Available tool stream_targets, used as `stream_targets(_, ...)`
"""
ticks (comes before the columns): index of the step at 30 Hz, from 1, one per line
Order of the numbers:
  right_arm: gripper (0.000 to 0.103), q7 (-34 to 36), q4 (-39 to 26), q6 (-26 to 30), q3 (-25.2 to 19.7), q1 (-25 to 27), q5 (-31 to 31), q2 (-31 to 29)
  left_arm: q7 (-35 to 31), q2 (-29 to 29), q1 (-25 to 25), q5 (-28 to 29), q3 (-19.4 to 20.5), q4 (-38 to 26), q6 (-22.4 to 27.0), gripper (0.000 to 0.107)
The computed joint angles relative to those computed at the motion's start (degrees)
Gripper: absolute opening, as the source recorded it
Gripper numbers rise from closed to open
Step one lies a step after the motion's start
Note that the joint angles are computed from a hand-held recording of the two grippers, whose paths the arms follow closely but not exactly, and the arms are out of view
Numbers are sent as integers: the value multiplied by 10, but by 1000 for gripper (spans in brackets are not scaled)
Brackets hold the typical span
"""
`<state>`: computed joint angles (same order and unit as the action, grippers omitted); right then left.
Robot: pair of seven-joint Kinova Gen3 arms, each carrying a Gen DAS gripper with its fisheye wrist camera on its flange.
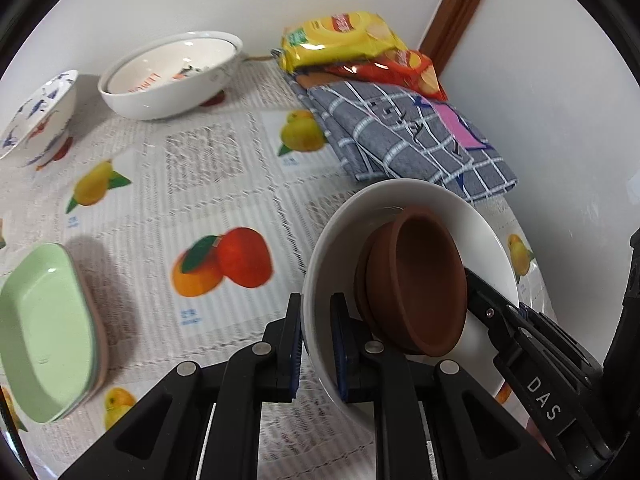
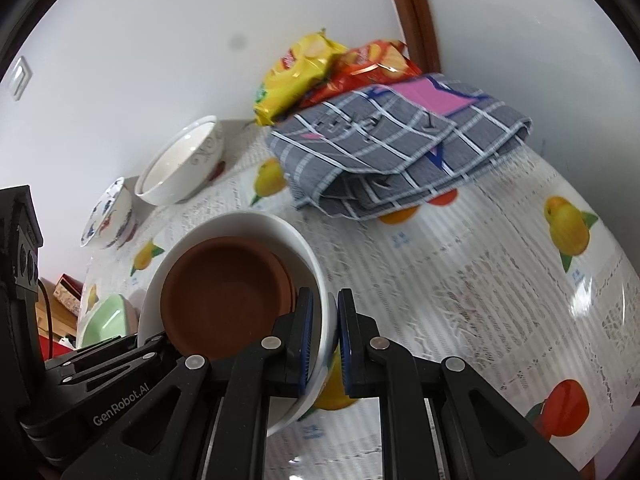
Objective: Organize plates and bowls
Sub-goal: 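Lift the white bowl with both grippers and carry it toward the light-green plates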
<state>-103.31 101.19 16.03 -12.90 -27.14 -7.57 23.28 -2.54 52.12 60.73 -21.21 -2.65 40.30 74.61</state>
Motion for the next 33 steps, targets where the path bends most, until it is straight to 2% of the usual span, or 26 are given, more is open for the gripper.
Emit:
stream_targets(14, 12, -58, -32, 11, 32, -89, 46, -8, 84, -98, 14, -45, 4, 158, -35, 13)
stream_targets(33, 12, -110, -69, 25, 40, -162, 95, 2, 193, -183, 17, -99, 40, 297, -40, 13)
